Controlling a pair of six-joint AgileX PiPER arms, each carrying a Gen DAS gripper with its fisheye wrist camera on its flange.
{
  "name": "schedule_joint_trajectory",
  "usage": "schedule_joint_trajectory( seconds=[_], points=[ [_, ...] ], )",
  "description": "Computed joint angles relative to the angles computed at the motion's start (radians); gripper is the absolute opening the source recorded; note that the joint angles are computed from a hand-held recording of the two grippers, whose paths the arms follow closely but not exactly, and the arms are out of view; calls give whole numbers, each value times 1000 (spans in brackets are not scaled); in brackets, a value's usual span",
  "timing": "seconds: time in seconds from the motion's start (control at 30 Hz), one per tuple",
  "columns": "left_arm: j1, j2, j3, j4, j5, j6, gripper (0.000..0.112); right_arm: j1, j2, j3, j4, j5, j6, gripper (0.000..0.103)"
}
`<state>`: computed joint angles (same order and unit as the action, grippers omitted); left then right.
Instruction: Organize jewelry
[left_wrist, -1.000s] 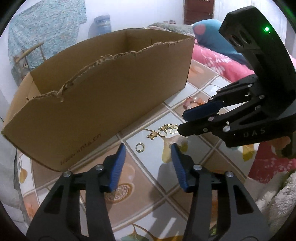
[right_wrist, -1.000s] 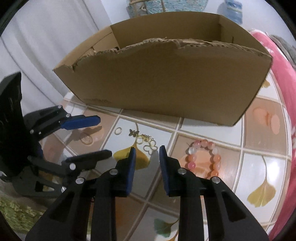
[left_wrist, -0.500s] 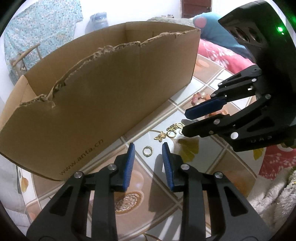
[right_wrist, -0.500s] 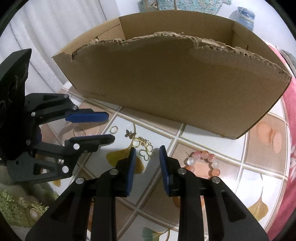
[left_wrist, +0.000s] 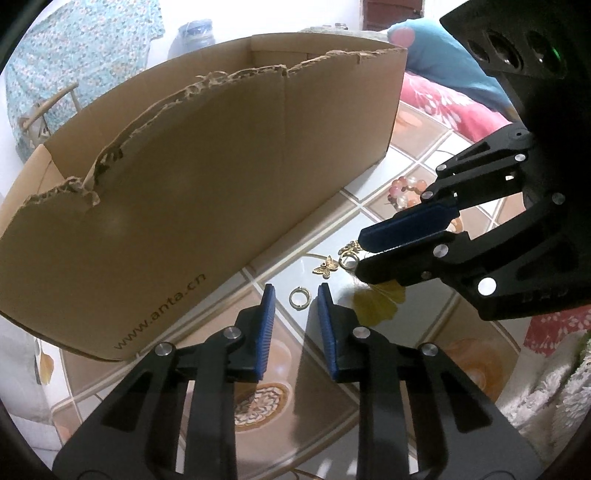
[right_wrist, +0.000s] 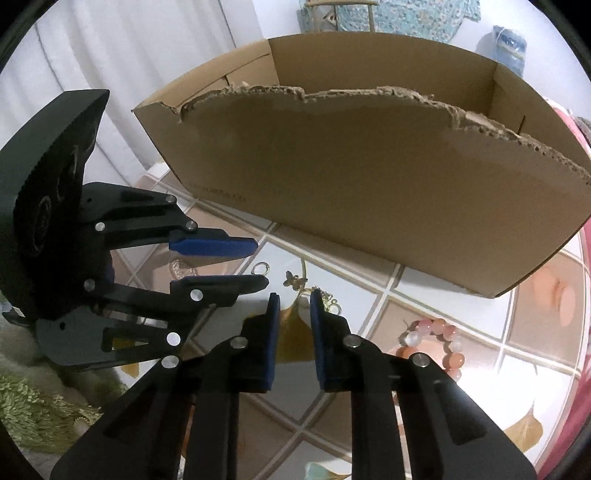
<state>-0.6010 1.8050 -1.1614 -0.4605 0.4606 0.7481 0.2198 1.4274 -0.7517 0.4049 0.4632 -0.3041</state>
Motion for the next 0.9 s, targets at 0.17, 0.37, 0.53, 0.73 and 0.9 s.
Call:
schedule_joint_trajectory(
  seconds=[0.17, 0.37, 0.53, 0.73, 0.9],
  points=[
    [6, -1, 3, -20, 5, 22, 21, -41, 33, -10, 47, 0, -63, 17],
    [16, -1, 1, -39, 14, 45, 21, -48, 43, -17, 34, 2, -65, 13],
    [17, 0, 0, -44, 16, 52, 21, -18, 45, -16, -45, -17, 11, 12],
    [22, 1, -2, -55, 21, 65, 21, 36, 49, -16, -173, -39, 146, 11],
    [26, 1, -3, -64, 28, 82, 18, 60, 61, -20, -202, -51, 195, 10]
  ],
)
